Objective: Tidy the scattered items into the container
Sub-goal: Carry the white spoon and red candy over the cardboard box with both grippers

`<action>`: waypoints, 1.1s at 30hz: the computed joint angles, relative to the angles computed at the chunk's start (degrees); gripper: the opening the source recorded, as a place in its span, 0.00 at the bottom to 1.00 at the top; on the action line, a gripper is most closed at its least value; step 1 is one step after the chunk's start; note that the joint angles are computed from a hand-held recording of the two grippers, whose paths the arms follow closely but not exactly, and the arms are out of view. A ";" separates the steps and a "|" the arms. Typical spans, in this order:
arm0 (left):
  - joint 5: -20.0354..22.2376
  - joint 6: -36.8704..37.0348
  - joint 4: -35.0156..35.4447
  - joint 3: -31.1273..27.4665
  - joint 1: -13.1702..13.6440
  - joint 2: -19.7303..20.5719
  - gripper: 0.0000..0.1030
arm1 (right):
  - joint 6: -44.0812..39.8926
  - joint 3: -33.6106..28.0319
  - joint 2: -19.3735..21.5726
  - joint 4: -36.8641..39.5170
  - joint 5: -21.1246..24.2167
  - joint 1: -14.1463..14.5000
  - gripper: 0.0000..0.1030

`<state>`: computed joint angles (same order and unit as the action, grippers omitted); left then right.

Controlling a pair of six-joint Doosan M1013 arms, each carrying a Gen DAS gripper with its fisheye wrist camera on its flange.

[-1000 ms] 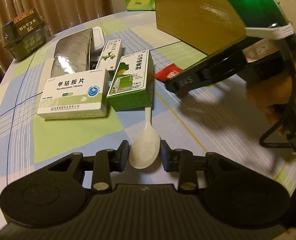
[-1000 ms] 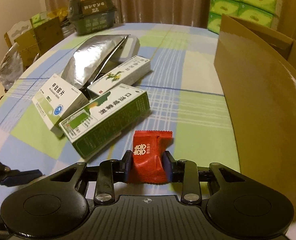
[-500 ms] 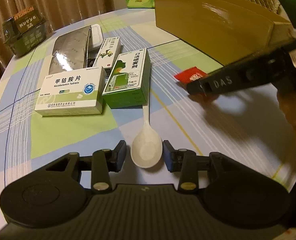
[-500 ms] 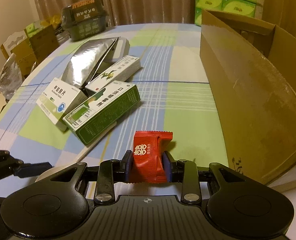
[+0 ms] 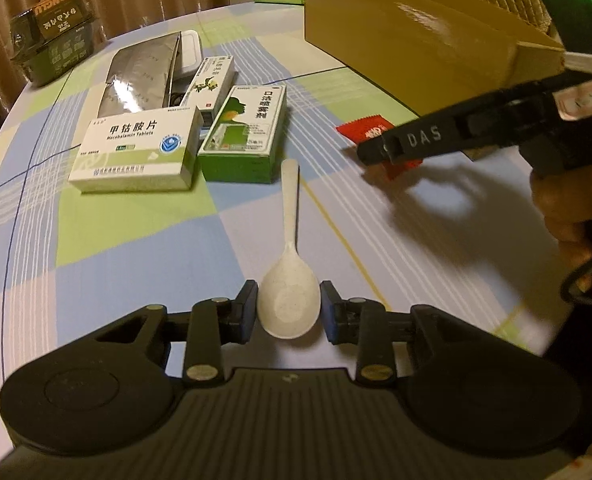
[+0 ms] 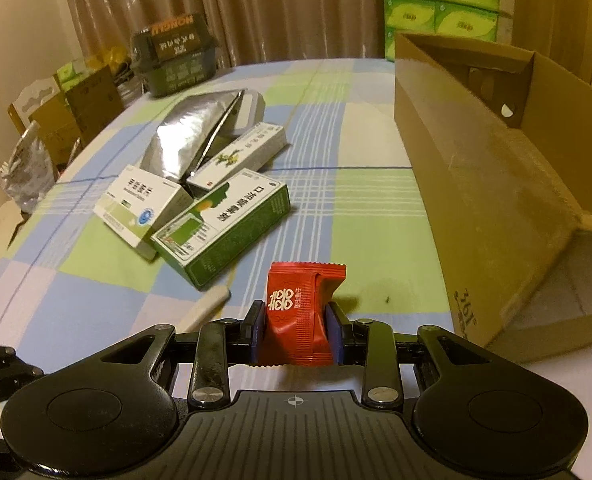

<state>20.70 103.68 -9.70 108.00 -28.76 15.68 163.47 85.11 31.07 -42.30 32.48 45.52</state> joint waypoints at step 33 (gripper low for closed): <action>-4.92 -20.19 15.93 -0.64 -3.66 -4.80 0.27 | 18.08 3.50 -6.85 -18.99 4.12 2.34 0.28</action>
<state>15.78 83.49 6.23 107.36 -32.42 10.88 181.55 88.62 24.22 -61.29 36.60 47.86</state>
